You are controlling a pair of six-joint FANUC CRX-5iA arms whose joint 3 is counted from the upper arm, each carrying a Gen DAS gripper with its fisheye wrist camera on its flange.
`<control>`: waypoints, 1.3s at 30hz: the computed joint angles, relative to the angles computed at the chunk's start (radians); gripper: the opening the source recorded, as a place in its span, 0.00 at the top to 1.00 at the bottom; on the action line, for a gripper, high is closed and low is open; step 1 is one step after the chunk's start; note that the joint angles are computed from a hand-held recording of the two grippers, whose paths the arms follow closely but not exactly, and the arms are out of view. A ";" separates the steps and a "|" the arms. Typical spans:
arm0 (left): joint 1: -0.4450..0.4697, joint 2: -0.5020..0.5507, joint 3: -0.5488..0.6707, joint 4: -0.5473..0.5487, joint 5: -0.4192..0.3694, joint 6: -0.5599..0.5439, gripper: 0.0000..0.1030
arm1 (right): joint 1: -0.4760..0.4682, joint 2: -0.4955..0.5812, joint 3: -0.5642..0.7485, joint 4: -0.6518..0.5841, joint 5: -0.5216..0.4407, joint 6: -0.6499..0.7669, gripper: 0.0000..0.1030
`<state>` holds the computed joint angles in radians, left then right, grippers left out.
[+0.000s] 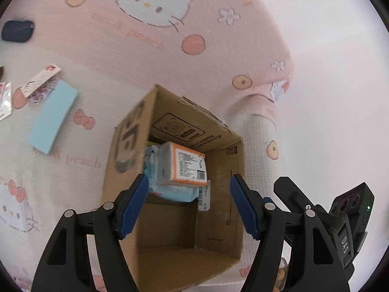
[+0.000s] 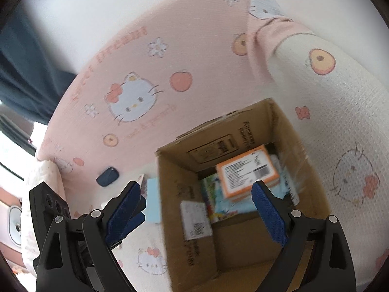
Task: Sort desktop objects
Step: 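Lift both grippers out of the box and move toward the light-blue case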
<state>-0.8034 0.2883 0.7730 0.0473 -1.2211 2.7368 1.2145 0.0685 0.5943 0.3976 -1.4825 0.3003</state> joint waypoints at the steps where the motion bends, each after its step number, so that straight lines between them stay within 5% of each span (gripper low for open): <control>1: -0.005 -0.027 -0.024 -0.024 -0.001 0.021 0.29 | 0.017 0.011 0.016 0.008 -0.007 -0.006 0.10; 12: 0.017 -0.313 -0.372 -0.085 0.047 0.132 0.29 | 0.176 0.158 0.174 0.046 -0.068 -0.036 0.10; 23: 0.082 -0.574 -0.664 -0.099 0.079 0.078 0.29 | 0.264 0.380 0.460 0.048 -0.154 0.057 0.10; 35: 0.232 -0.813 -1.015 0.015 0.194 -0.110 0.29 | 0.284 0.403 0.298 0.021 0.028 0.064 0.10; 39: 0.321 -0.855 -1.132 0.143 0.258 -0.213 0.29 | 0.265 0.370 0.173 0.017 0.117 -0.007 0.10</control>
